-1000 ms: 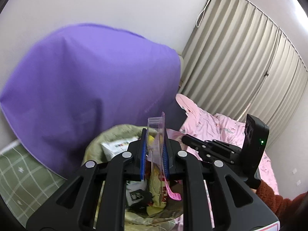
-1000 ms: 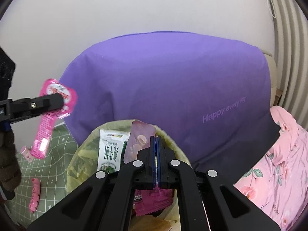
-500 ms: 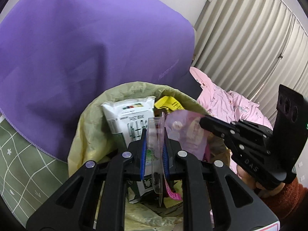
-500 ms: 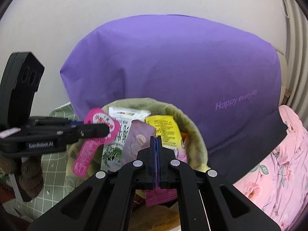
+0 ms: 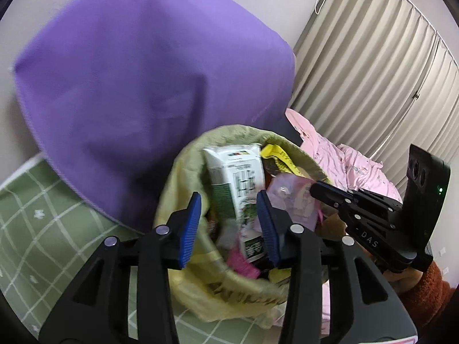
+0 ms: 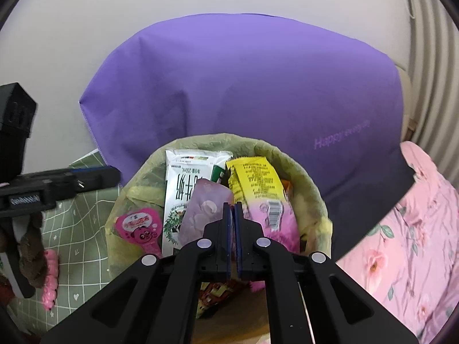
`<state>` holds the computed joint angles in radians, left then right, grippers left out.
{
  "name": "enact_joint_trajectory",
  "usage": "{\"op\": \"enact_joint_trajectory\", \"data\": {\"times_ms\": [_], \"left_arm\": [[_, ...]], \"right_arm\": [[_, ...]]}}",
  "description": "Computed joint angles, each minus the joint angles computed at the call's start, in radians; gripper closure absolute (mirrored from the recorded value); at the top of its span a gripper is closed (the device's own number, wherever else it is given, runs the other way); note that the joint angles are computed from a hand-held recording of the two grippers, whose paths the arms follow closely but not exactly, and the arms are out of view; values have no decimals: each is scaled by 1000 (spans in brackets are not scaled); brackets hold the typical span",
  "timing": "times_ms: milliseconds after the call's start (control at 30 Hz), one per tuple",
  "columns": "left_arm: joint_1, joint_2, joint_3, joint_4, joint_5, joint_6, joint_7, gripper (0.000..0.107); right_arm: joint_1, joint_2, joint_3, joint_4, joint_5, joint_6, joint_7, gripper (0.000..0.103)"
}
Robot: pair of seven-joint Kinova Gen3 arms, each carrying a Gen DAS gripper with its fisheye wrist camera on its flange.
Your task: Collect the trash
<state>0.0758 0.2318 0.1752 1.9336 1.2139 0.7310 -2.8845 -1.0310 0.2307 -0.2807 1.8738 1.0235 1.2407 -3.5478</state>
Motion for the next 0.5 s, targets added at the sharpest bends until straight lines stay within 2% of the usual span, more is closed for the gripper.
{"op": "enact_joint_trajectory", "data": {"times_ms": [33, 67, 100, 167, 300, 400, 500], "left_arm": [[-11, -10, -6, 10, 9, 0, -14, 66], [-22, -22, -14, 27, 24, -5, -34, 64], [-32, -31, -23, 43, 35, -10, -56, 64], [-50, -54, -40, 81, 58, -21, -110, 64], [-55, -115, -72, 160, 99, -86, -191, 59], [-53, -175, -97, 231, 157, -145, -267, 54], [-62, -240, -132, 302, 217, -170, -314, 51]], "right_arm": [[-13, 18, -1, -24, -12, 37, -6, 78], [-26, 29, -1, -36, -16, 57, -23, 55], [-34, 31, -3, -36, -13, 61, -44, 51], [-55, 41, 0, -45, -18, 77, -84, 51], [-106, 79, 6, -106, -45, 175, -89, 50], [-139, 85, 6, -123, -37, 205, -103, 50], [-167, 97, 3, -139, -16, 218, -93, 50]]}}
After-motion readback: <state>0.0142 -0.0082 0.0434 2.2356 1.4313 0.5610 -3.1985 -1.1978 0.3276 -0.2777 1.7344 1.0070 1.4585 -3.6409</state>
